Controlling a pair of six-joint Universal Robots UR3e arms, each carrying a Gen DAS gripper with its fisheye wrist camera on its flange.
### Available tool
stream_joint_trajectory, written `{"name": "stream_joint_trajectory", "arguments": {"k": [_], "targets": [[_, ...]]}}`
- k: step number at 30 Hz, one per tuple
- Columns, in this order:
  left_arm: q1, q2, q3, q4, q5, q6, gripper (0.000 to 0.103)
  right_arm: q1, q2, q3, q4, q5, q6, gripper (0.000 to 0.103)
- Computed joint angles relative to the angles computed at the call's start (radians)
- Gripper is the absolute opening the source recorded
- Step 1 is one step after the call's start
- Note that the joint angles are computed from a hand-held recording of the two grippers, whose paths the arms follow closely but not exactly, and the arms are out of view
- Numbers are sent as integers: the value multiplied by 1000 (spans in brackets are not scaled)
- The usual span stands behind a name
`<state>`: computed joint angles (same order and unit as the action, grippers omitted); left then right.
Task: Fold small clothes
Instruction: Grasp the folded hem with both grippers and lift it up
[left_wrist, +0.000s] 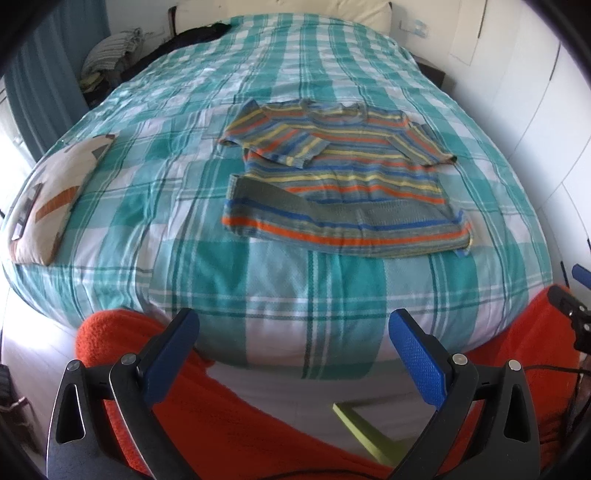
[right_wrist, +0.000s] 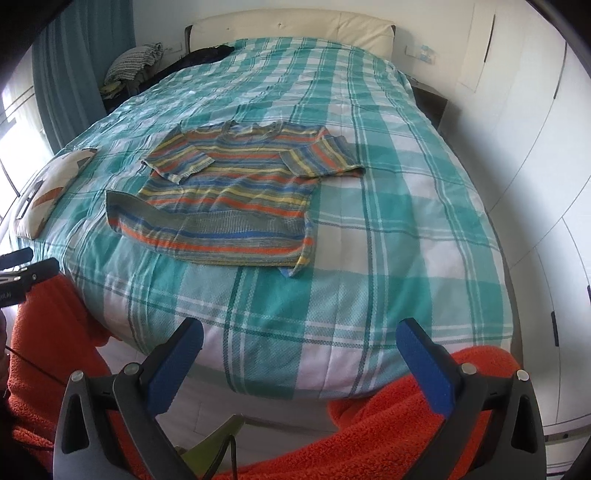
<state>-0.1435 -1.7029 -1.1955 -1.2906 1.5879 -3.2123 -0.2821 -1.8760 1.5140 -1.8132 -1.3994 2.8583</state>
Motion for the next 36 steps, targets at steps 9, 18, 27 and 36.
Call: {"name": "stream_joint_trajectory", "arguments": {"k": [9, 18, 27, 36], "targets": [[95, -120, 39, 96, -22, 186, 103, -86, 88, -39, 2, 131, 4, 103], [165, -562, 388, 112, -50, 316, 99, -25, 622, -320, -160, 157, -84, 100], [204, -531, 379, 140, -294, 450, 3, -48, 824, -572, 42, 381, -156, 4], [293, -94, -15, -26, -312, 931, 4, -161, 399, -512, 567, 427, -973, 4]]}}
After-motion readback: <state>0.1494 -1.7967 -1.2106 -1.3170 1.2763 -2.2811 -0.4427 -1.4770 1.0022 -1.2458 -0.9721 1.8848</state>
